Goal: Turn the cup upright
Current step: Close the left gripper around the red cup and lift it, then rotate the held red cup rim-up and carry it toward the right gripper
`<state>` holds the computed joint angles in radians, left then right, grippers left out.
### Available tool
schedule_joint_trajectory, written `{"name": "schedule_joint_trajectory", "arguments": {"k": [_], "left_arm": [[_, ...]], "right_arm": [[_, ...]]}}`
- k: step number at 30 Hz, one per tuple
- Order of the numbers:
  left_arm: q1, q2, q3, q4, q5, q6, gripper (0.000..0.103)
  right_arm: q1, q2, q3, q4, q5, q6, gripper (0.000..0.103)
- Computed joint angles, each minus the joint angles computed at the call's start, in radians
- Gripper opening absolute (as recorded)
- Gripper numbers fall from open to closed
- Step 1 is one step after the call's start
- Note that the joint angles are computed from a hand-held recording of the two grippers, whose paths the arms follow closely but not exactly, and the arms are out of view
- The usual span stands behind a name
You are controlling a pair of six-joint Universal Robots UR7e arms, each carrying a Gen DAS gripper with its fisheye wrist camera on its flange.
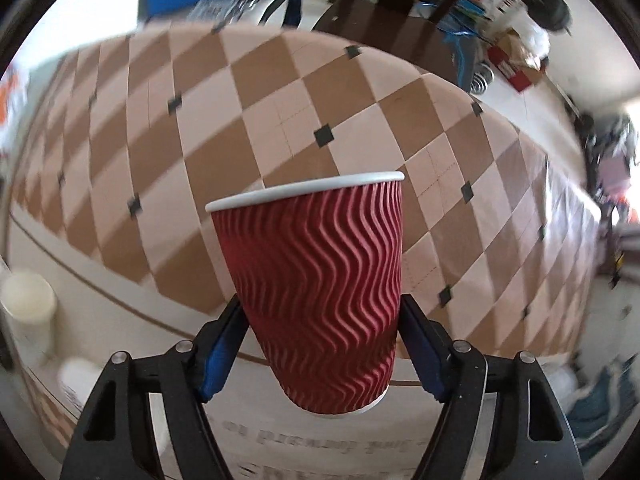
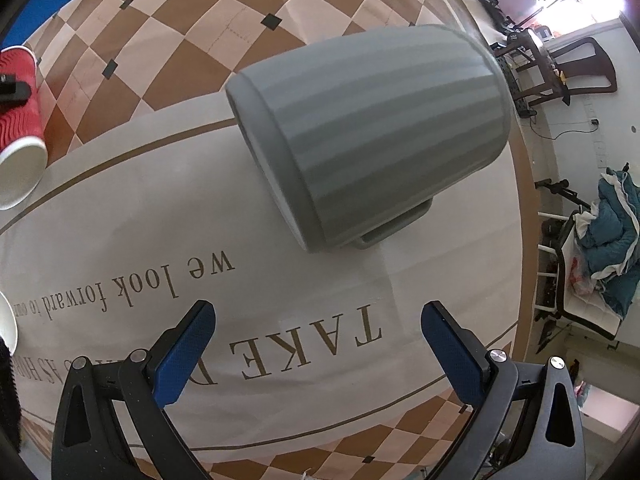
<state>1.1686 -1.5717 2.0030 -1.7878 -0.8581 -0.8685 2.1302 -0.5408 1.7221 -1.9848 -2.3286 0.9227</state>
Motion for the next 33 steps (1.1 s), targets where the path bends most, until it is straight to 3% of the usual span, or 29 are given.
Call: {"name": "schedule_joint_trajectory", "arguments": {"k": [8,18,25,33], "left_arm": [[-0.115,-0.080,0.075,0.099,0.123,0.092,0.072],[-0.260,-0.254,0.134,0.320,0.062,0.043,0.072],[-0.456,-0.443,0.173,0.633,-0.042,-0.165,0.072],[-0.722,-0.683,0.254,0.910,-0.241,-0.387,0.072]], "right_arm": [[0.016,-0.030,0.044,-0.029,0.006,0.008,0.103],[0.086,-0.087,0.131,-0.039,0.041,0.075,0.103],[0.180,-0.144,0.216,-0.024,0.090,0.175,0.103],[0.295,-0.164,0.274,0.008,0.151,0.301,0.103]]}}
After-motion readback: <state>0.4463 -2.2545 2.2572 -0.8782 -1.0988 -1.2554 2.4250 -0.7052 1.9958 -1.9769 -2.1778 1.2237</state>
